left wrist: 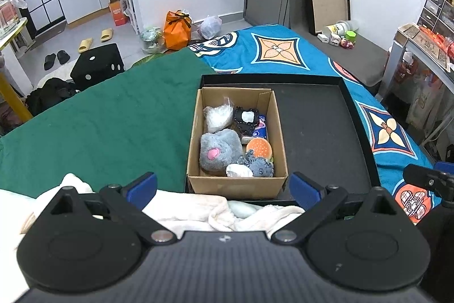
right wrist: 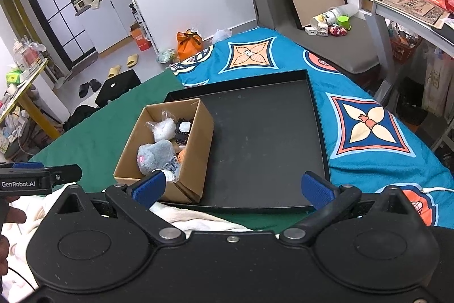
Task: Organize soft objects
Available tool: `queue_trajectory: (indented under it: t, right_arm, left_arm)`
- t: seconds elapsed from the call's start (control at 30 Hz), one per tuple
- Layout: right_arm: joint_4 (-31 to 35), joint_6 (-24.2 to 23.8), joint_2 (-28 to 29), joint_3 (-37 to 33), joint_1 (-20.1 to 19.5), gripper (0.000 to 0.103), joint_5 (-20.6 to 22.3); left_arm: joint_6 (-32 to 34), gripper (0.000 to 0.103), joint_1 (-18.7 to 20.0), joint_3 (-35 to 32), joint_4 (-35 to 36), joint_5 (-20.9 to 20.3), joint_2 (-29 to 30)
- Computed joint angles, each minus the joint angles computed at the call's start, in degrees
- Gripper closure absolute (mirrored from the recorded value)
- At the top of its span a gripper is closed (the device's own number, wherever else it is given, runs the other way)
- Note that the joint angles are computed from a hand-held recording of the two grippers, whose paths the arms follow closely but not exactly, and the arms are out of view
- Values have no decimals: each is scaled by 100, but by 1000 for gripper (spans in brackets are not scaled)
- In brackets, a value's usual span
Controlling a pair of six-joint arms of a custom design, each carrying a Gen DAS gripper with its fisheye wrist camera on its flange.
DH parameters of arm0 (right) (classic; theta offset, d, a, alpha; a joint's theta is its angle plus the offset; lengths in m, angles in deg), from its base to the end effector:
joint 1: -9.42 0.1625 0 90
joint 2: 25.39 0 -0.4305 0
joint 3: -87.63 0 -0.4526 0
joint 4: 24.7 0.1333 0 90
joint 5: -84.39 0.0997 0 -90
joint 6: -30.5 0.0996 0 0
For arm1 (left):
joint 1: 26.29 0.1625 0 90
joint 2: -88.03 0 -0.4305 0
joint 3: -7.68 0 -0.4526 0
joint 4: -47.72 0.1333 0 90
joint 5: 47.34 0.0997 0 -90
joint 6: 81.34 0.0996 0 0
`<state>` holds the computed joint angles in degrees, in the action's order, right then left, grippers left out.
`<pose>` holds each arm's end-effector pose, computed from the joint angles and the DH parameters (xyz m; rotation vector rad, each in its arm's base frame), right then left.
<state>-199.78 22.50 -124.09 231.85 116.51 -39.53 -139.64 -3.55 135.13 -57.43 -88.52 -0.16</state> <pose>0.1864 -0.3418 0.2649 0.2702 -2.4531 0.9387 -0.3145 -0.3576 0.2058 0.4023 2.2779 -0.7043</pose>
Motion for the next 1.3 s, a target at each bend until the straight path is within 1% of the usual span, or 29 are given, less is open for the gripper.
queue_trajectory:
  t: [0.27, 0.7, 0.8, 1.0, 1.3]
  right_arm:
    - [15, -29, -29, 1, 1, 0, 21]
    - [-49, 40, 16, 8, 46, 0, -81]
    - [-156, -34, 97, 14, 73, 0, -157]
    - [-142, -15, 99, 26, 64, 0, -151]
    - [-144, 22, 98, 38, 22, 0, -176]
  left_arm:
    - [16, 4, -63, 10, -4, 29, -18]
    - [71, 4, -87, 21, -91, -2, 1]
    - [53, 4, -89, 19, -84, -17, 1]
    - [-38, 4, -89, 31, -51, -61, -8]
    - [8, 4, -83, 59, -111, -47, 17]
